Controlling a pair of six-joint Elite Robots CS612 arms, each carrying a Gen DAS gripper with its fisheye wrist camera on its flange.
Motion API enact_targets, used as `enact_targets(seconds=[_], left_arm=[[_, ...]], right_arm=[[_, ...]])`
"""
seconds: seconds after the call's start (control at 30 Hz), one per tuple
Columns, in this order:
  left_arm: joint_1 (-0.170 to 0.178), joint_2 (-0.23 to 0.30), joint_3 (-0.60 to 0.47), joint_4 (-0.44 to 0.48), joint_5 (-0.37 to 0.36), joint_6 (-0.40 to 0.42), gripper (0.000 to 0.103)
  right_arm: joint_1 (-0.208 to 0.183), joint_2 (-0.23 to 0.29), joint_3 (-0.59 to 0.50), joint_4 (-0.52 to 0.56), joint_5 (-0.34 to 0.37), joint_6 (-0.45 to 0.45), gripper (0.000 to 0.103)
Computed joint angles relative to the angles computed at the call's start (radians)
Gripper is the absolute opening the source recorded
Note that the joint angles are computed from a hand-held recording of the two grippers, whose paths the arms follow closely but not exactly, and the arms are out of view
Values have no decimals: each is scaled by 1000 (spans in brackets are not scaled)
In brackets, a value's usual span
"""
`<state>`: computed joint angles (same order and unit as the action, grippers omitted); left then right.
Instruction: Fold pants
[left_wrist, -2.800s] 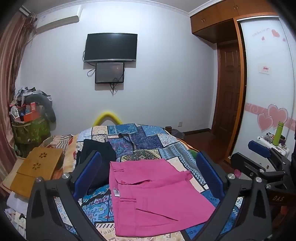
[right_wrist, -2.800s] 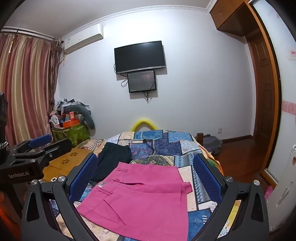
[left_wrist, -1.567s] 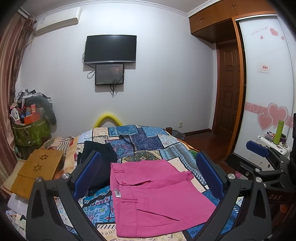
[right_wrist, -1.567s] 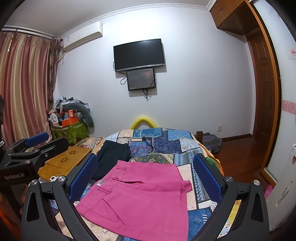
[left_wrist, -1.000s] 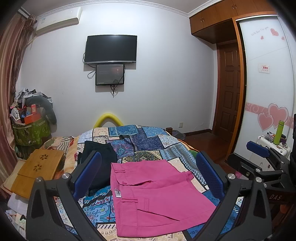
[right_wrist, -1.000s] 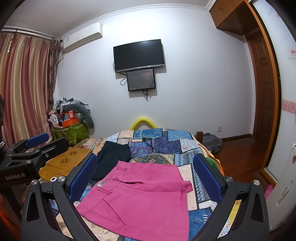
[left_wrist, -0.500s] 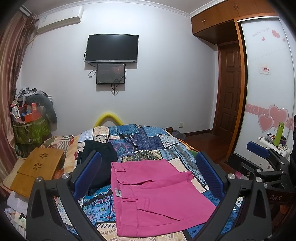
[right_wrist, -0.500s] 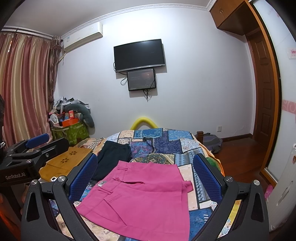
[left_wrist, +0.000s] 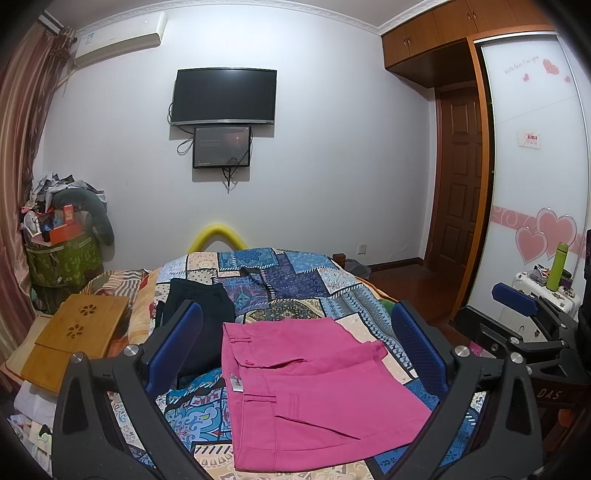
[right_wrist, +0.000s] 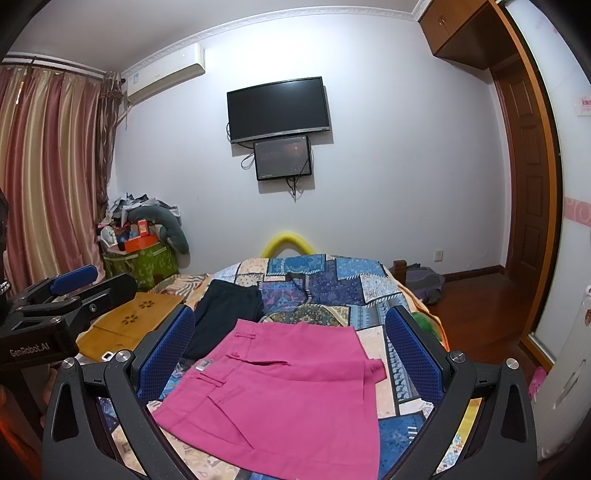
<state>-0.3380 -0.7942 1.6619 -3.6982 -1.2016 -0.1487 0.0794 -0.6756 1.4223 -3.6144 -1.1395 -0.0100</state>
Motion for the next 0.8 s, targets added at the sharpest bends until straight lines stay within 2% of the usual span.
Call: enact_targets(seconds=[0.2, 0.33, 0.6, 0.7, 0.8], left_arm=[[5, 7, -10, 20, -12, 1, 103], [15, 21, -36, 68, -33, -15, 103], [46, 76, -139, 264, -41, -45, 103], [68, 106, -199, 380, -75, -55, 103], [86, 139, -262, 489, -95, -64, 103]], right_arm=[[1, 7, -8, 23, -5, 7, 103], [0, 17, -26, 60, -8, 11, 103], [-12, 59, -94, 199, 1, 17, 103], [-19, 79, -130, 280, 3, 21, 103], [-21, 103, -173, 370, -34, 1, 102]])
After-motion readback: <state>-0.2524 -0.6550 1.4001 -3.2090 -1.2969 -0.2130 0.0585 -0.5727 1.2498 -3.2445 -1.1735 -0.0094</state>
